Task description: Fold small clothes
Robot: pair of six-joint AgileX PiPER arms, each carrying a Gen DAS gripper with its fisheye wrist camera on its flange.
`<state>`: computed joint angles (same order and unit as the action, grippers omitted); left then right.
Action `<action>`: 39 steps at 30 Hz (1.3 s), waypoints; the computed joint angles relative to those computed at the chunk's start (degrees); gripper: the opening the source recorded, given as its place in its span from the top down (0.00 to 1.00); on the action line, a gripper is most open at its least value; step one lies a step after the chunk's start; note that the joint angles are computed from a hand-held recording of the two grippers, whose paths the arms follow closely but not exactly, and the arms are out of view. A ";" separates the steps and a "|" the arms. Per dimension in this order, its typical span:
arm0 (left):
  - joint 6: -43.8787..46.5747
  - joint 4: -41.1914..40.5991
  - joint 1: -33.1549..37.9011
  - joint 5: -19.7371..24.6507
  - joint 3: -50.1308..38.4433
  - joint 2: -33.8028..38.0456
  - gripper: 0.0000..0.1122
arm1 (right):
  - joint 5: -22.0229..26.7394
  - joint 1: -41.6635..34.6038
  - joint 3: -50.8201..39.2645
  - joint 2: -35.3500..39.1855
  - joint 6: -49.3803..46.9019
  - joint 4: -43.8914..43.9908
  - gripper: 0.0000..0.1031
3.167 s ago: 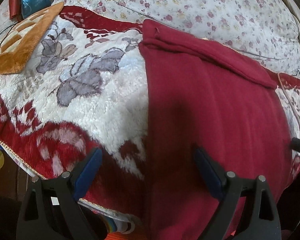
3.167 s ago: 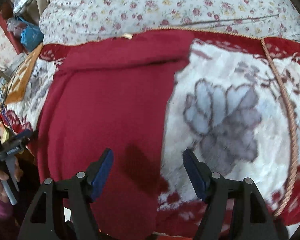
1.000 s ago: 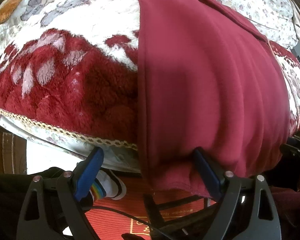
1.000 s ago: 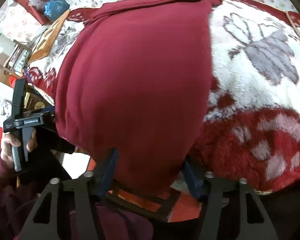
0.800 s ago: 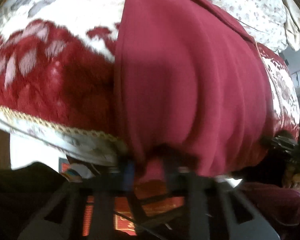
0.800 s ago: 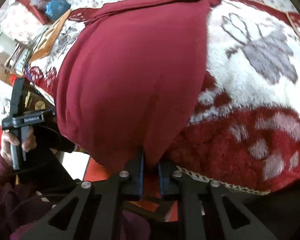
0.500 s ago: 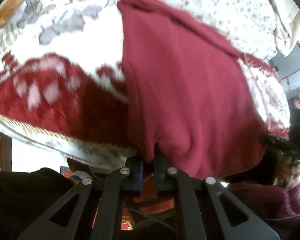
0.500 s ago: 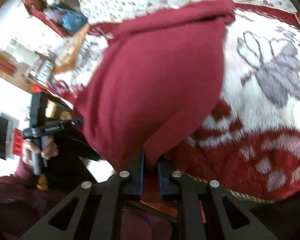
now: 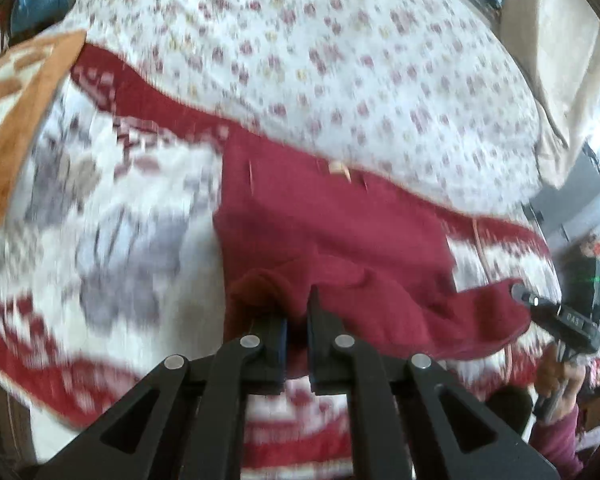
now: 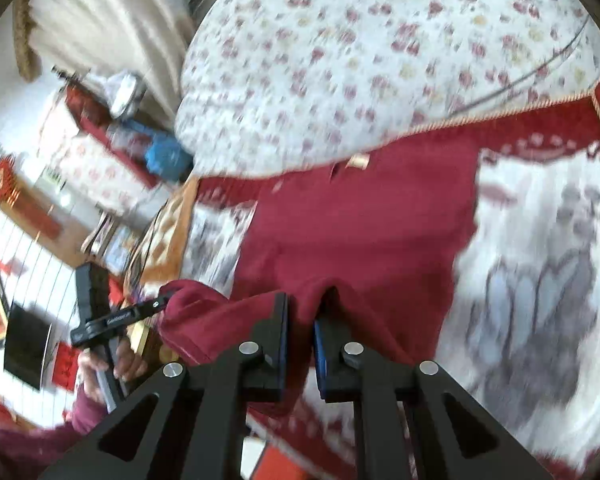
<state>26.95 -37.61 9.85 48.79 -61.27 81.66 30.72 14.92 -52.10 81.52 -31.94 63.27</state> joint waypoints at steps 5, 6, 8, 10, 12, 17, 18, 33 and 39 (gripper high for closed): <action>-7.77 4.07 -4.06 -3.50 -13.75 12.54 0.94 | 0.47 -4.12 -10.12 10.64 2.80 -2.19 0.88; -9.69 5.23 -4.82 -4.11 -16.37 15.31 0.94 | 0.63 -4.61 -12.91 13.35 4.38 -3.46 0.88; -12.69 6.75 -5.76 -4.78 -20.45 19.79 0.94 | 1.77 -6.04 -17.59 18.34 5.79 -3.92 0.88; -15.15 7.84 -6.30 -4.69 -24.74 24.54 0.94 | 1.71 -6.45 -22.97 23.87 9.70 -7.07 0.88; -17.10 7.78 -6.02 -4.73 -28.16 28.98 0.93 | 1.92 -7.42 -26.96 28.54 12.86 -7.90 0.87; -13.41 -0.16 -3.33 -3.21 -32.87 34.42 0.63 | -0.78 -7.27 -29.84 30.43 18.37 -14.97 0.73; -13.37 -0.84 -3.07 -3.03 -32.98 34.28 0.49 | -2.83 -6.74 -28.13 28.56 19.72 -17.33 0.64; -28.58 18.58 -7.55 -3.84 -41.42 41.26 0.28 | 8.10 1.07 -58.86 48.81 51.08 -54.65 0.59; -27.15 12.86 -3.13 -2.85 -40.34 38.52 0.26 | 12.05 1.57 -63.55 50.80 55.11 -58.35 0.56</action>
<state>-0.20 -24.74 6.72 45.94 -101.62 120.18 42.77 16.48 -115.65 132.32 23.17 4.92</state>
